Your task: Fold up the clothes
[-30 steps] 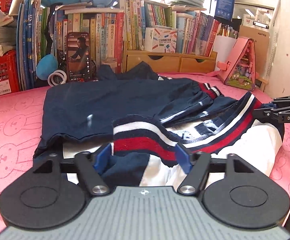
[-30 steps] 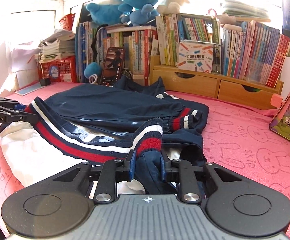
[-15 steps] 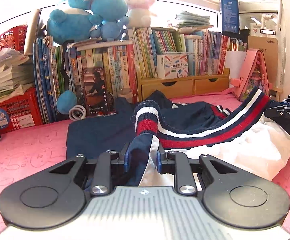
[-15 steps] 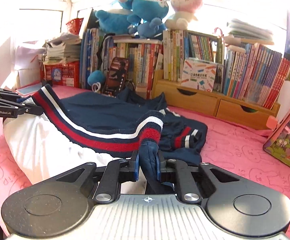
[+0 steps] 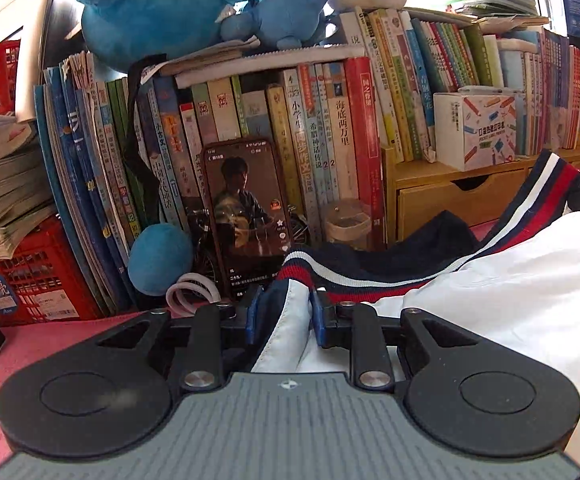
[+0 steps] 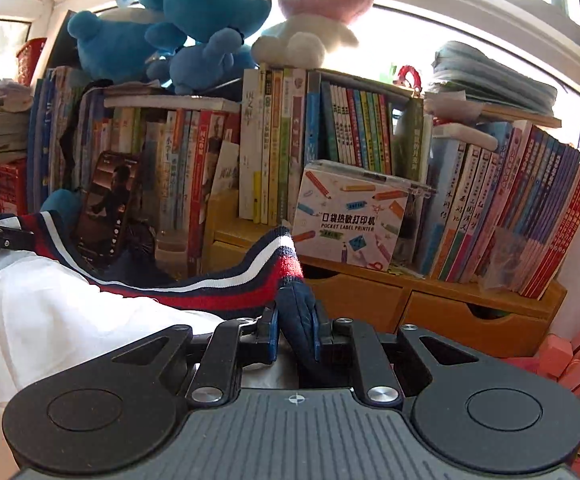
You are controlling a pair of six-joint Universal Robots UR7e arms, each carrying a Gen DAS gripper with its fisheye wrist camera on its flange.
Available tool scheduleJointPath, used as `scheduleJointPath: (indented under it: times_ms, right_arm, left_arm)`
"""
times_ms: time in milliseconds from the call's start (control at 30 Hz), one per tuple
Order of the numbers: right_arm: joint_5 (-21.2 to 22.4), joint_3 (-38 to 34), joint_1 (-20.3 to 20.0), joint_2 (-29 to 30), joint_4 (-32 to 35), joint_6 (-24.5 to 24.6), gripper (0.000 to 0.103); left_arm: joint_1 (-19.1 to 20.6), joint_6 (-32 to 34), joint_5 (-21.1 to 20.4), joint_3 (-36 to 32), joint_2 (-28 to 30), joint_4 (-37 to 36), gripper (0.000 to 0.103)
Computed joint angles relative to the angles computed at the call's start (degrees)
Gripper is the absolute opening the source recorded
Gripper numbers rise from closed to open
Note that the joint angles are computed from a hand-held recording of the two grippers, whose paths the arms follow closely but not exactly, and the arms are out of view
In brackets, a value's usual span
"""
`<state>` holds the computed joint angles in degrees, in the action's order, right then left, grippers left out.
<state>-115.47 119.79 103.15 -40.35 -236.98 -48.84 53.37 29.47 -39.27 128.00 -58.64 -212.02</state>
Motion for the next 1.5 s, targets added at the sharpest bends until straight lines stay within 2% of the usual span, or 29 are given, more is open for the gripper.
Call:
scheduleJointPath:
  times_ms: [67,133,300,433,467,500,533,567,600,633,700,833,967,1100,1167,1200,1233,1300,1500]
  right_arm:
    - [-1.23,-2.49,-0.94,2.35,1.22,0.04,0.017]
    - [-1.90,-4.16,-1.82,4.07,2.06,0.11,0.017]
    - [-2.97,-6.11,-3.09,6.54,2.40,-0.81,0.018]
    - [-5.39,-7.37,-3.30,6.75,7.06,0.77,0.023]
    - [-5.85,-7.68,-3.17,6.65,7.72,1.15,0.025]
    - [-6.97,-8.07,-2.90,6.85,7.27,1.17,0.036]
    - [-8.41,-8.19,-2.53,6.67,7.03,1.24,0.056]
    - [-9.88,-8.26,-2.16,6.41,6.88,1.32,0.064]
    - [-9.07,-6.33,-2.41,4.41,7.22,3.03,0.082]
    - [-7.78,-4.06,-2.81,2.02,7.71,5.02,0.094]
    - [-2.12,2.22,-4.75,-3.99,8.29,9.80,0.096]
    - [7.95,15.36,-9.82,-16.71,7.23,18.05,0.100]
    - [16.69,27.08,-16.61,-29.05,11.87,25.01,0.101]
    - [23.78,34.36,-23.67,-35.46,15.76,32.07,0.102]
    - [28.30,36.92,-27.29,-37.07,16.70,35.75,0.102]
    - [31.18,37.98,-29.07,-37.60,17.18,37.22,0.101]
    - [33.32,38.57,-30.15,-37.70,17.32,37.82,0.102]
    - [35.19,38.88,-30.40,-36.88,17.20,38.38,0.101]
    - [30.66,35.77,-24.87,-29.95,12.94,39.83,0.102]
  left_arm:
    - [1.27,0.11,1.62,-1.02,1.53,0.93,0.031]
    - [1.93,1.52,2.57,-1.22,2.69,-0.36,0.040]
    - [2.84,4.41,3.07,-1.58,4.44,-2.41,0.050]
    - [3.57,-1.91,4.87,-3.14,3.56,5.78,0.077]
    - [3.73,-3.86,5.07,-3.27,2.90,7.47,0.080]
    - [3.79,-5.85,5.05,-3.11,1.91,9.28,0.084]
    - [3.80,-8.23,4.66,-2.61,0.38,11.46,0.086]
    - [3.73,-10.77,3.86,-1.51,-1.92,13.50,0.087]
    - [3.51,-12.06,3.05,0.09,-4.36,14.28,0.089]
    - [3.22,-12.53,2.35,1.78,-6.71,14.41,0.093]
    - [2.19,-11.67,2.43,5.46,-10.93,13.02,0.098]
    - [-1.45,-12.53,5.07,13.82,-21.83,14.42,0.099]
    - [-4.18,-25.53,2.91,21.03,-39.00,31.46,0.100]
    - [-3.98,-39.35,1.16,22.77,-48.64,47.96,0.100]
    - [-2.72,-44.91,-1.82,22.70,-50.87,51.94,0.100]
    - [-1.50,-46.66,-5.38,22.85,-52.23,52.42,0.100]
    - [-0.10,-47.92,-9.03,23.01,-52.95,51.84,0.100]
    - [1.78,-49.83,-12.65,22.78,-51.47,49.53,0.100]
    - [1.17,-49.70,-8.84,22.82,-41.85,37.48,0.100]
